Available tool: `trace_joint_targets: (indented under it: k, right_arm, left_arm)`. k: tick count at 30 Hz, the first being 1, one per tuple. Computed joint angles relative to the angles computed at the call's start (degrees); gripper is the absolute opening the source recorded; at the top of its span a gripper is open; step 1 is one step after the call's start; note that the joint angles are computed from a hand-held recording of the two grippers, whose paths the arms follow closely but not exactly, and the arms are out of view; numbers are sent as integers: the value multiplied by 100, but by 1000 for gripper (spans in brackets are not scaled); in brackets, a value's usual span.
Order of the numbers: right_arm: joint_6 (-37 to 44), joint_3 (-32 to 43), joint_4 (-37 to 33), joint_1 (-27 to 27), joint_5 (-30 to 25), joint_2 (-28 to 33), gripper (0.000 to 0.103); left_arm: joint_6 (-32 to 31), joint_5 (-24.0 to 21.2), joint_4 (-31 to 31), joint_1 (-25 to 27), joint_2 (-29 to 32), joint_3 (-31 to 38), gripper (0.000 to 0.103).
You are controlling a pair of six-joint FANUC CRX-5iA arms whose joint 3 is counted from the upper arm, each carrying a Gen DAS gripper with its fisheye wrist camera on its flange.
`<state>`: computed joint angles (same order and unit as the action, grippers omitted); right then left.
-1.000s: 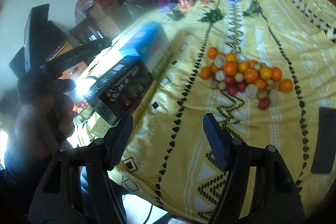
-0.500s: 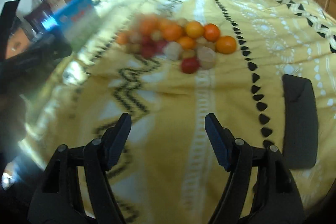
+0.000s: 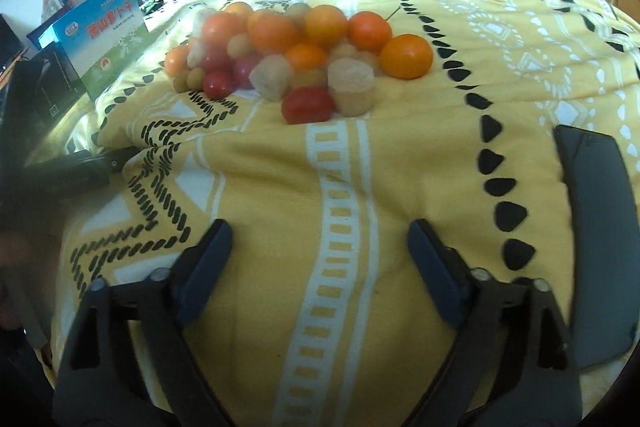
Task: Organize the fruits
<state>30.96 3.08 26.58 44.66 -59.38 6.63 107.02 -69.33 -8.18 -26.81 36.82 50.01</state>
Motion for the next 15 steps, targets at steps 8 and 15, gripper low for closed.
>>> trace_joint_targets:
  k: [8, 15]
  right_arm:
    - [38, -42, 49, 7, 92, 27, 103]
    - [19, -82, 96, 11, 142, 16, 103]
  left_arm:
    - [-2, 169, 23, 21, -96, -177, 103]
    - [-7, 208, 62, 38, -103, -209, 103]
